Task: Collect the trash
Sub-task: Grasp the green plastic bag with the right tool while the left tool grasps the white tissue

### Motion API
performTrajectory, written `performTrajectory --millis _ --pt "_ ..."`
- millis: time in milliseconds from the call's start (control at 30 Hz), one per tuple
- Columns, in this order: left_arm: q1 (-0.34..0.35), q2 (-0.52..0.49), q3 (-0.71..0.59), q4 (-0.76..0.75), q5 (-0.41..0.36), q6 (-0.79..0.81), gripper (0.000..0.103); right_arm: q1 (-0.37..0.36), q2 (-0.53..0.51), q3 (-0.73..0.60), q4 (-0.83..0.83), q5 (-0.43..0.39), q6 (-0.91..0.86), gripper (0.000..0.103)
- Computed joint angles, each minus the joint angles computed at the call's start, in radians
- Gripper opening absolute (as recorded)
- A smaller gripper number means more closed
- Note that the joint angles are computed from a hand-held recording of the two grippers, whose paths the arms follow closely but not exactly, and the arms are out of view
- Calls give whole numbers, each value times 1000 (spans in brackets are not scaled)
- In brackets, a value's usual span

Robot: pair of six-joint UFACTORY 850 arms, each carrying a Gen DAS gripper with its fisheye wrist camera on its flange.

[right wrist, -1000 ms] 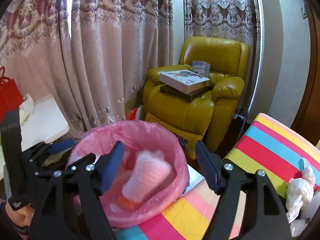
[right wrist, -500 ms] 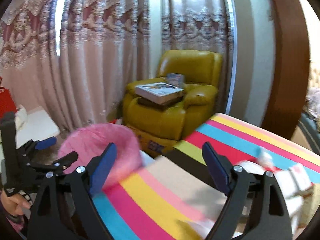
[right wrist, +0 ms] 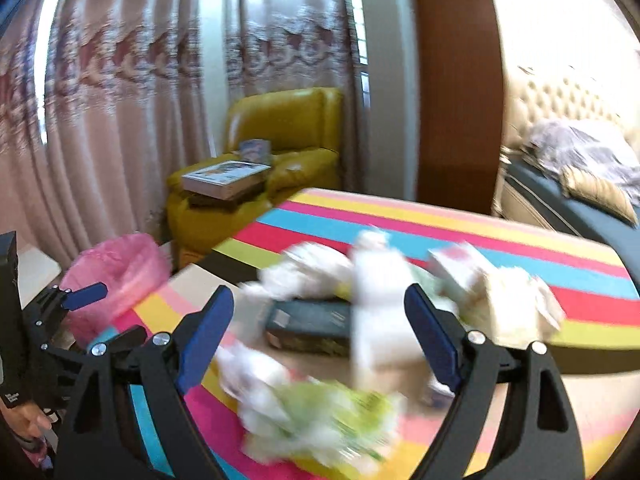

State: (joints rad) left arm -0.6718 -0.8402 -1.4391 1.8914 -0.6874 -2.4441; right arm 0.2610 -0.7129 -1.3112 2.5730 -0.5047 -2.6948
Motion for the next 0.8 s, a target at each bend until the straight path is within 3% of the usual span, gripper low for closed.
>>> performTrajectory --millis 200,367,600,800 --pt "-12 -63 -94 -24 50 45 94 -29 -5 42 -16 36 55 85" --pt "-21 -92 -144 -87 38 113 94 -18 -15 67 -50 42 99 85" --pt "-13 -55 -81 -86 13 83 94 -2 -31 65 -110 43 169 88" --pt "-6 -33 -46 -48 32 24 94 -34 -53 40 -327 28 425 88"
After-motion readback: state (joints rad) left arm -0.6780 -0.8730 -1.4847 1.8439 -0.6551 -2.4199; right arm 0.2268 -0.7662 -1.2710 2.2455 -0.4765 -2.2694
